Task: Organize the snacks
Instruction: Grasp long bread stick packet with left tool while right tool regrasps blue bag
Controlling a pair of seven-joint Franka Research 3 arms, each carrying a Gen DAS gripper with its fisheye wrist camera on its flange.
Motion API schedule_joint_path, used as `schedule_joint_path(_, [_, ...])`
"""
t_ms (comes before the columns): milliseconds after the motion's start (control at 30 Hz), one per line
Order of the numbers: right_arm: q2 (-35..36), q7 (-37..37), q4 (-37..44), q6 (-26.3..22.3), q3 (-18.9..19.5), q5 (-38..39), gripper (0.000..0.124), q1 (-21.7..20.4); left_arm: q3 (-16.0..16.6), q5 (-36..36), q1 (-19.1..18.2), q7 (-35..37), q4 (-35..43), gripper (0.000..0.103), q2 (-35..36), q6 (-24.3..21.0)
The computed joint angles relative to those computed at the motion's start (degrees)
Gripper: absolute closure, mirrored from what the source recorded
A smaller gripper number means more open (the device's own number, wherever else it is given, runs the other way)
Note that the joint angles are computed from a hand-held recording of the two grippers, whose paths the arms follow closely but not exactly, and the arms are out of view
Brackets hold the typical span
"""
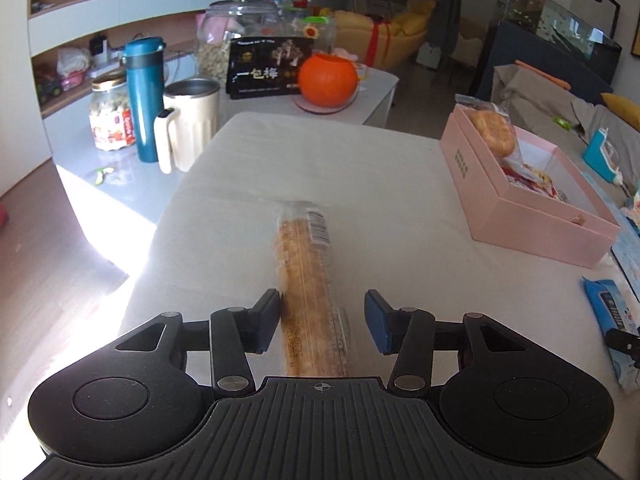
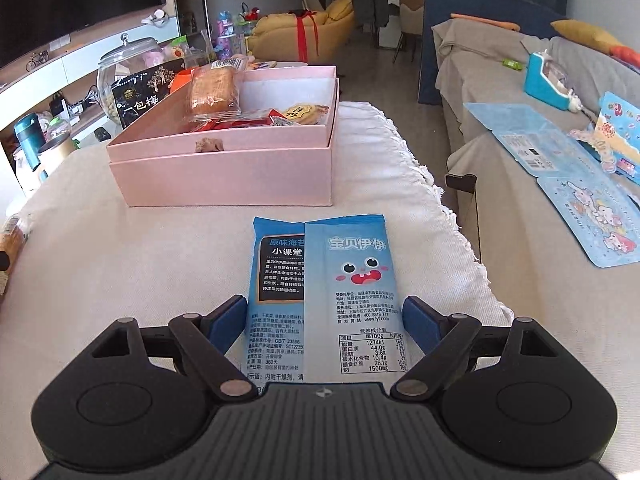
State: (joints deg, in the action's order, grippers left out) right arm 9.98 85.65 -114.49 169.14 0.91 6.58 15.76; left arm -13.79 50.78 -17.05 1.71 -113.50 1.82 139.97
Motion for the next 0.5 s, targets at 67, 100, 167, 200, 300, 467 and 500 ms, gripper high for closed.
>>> schedule_joint_path(67, [-0.5,-0.4,-0.8,0.4,0.3,0.6,0.039,-0.2,0.0,0.3,0.0,1.0,0.6,0.066,0.9,4.0])
schedule_joint_path(100, [-0.7,-1.4,-1.0,0.4,0.8,1.5,0.039,-0.5,0.0,0.0,-0.1,2.2,1.0,0.066,1.5,6.2])
schedule_joint_path(167, [-1.1,-5.4,-0.9,-0.5,2.7,5.6,0.040,-1.7,-0.2,-1.6,-0.6,5.7,2.2,0.066,2.9,8.5])
schedule_joint_path(200, [-1.3,-8.1,-0.8,-1.1,3.8,8.2,0.040,-2.3,-0.3,-2.5,-0.9,7.7,2.8,0.066,3.5,9.4])
schedule_joint_path(300, [-1.8,-14.4,-0.5,-3.1,5.5,13.8,0.039,-2.6,-0.4,-5.8,-1.7,12.5,3.7,0.066,4.9,12.5])
schedule_joint_path(467, [-2.7,-23.1,-0.9,-5.3,6.2,18.3,0.037,-1.1,-0.6,-13.8,-2.6,21.2,4.9,0.063,6.0,11.2])
schedule_joint_path(500, [-2.7,-22.4,-1.3,-4.7,5.6,16.7,0.037,-0.3,-0.6,-15.3,-2.7,22.8,5.6,0.061,6.5,10.1])
